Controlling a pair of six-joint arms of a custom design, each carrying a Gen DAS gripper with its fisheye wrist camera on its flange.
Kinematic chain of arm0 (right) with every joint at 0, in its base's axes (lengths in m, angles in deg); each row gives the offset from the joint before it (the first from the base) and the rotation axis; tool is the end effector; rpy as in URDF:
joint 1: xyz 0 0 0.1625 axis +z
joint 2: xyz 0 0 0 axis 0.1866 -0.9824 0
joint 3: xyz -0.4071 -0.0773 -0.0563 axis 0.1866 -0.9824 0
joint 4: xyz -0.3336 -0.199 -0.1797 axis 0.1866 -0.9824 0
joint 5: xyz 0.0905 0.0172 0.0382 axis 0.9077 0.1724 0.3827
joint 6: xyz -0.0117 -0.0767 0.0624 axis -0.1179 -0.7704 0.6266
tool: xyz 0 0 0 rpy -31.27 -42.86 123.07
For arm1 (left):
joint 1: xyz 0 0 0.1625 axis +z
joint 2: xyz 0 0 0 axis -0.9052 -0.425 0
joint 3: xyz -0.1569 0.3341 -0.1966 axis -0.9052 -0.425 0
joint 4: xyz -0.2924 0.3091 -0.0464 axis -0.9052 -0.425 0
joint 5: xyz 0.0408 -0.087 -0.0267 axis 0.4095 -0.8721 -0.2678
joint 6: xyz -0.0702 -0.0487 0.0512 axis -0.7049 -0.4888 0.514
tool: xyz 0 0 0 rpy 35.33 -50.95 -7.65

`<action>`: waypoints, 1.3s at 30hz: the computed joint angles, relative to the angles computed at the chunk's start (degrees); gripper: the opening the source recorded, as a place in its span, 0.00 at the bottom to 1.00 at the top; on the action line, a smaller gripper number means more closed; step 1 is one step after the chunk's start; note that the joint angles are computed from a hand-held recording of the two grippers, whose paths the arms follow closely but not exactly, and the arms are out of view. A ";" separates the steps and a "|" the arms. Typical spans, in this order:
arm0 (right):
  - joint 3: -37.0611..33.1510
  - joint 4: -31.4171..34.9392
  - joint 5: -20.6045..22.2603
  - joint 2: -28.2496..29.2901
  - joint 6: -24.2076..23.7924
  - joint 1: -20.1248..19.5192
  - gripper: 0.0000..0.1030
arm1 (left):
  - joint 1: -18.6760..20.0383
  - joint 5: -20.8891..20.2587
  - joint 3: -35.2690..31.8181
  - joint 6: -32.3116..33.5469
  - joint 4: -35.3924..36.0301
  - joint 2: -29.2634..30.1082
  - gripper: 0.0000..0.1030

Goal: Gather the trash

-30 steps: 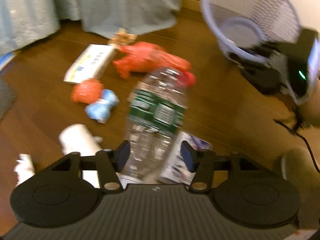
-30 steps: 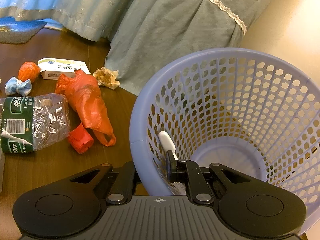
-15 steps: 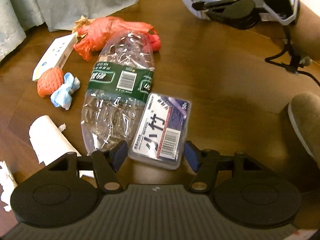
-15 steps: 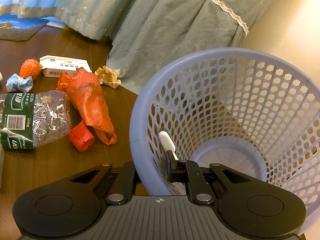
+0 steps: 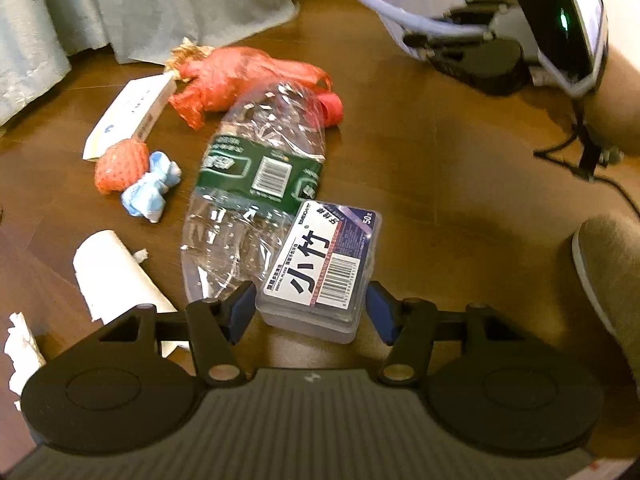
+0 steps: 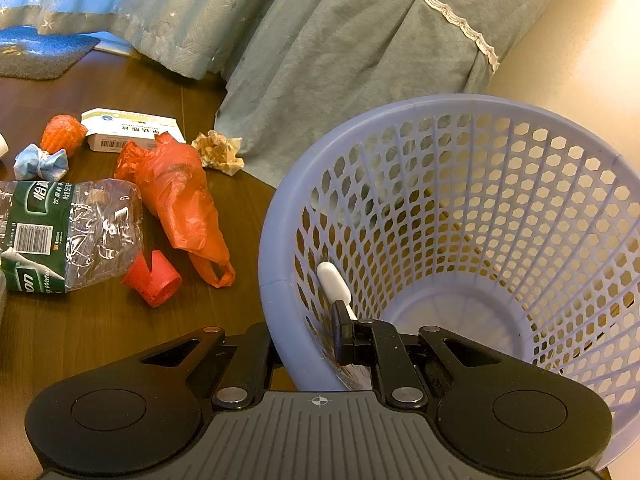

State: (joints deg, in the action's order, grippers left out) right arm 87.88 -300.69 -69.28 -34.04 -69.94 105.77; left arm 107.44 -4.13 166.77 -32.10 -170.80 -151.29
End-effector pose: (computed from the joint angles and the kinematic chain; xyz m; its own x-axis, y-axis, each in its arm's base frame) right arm 0.3453 -0.4770 -0.0491 -0.0215 -0.6630 0.7483 -0.9987 0.0482 0.0140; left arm -0.0298 -0.3175 0.2855 -0.6963 -0.0145 -0.7176 0.3711 0.8485 -0.3773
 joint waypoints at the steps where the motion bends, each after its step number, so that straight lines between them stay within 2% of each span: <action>1: 0.00 -0.03 -0.04 0.02 -0.03 0.01 0.08 | -0.42 0.21 -0.09 -0.73 0.37 -0.40 0.53; 9: 0.03 -0.57 0.12 0.22 0.07 -0.06 0.08 | -1.67 2.71 -1.49 -4.02 -2.13 -1.67 0.53; 17: 0.18 -1.12 0.32 0.44 -0.28 -0.16 0.08 | -1.02 6.13 -4.08 -2.64 -6.90 -0.68 0.53; 28: 0.12 -1.62 0.76 0.70 0.17 -0.26 0.08 | -0.98 12.05 -8.03 0.38 -18.66 6.91 0.53; 34: 0.06 -1.63 0.87 0.74 0.45 -0.31 0.08 | -0.86 10.28 -10.15 4.81 -27.57 12.01 0.53; 39: -0.08 -1.32 1.10 0.67 0.64 -0.27 0.08 | -0.67 5.62 -12.89 13.53 -37.23 16.93 0.53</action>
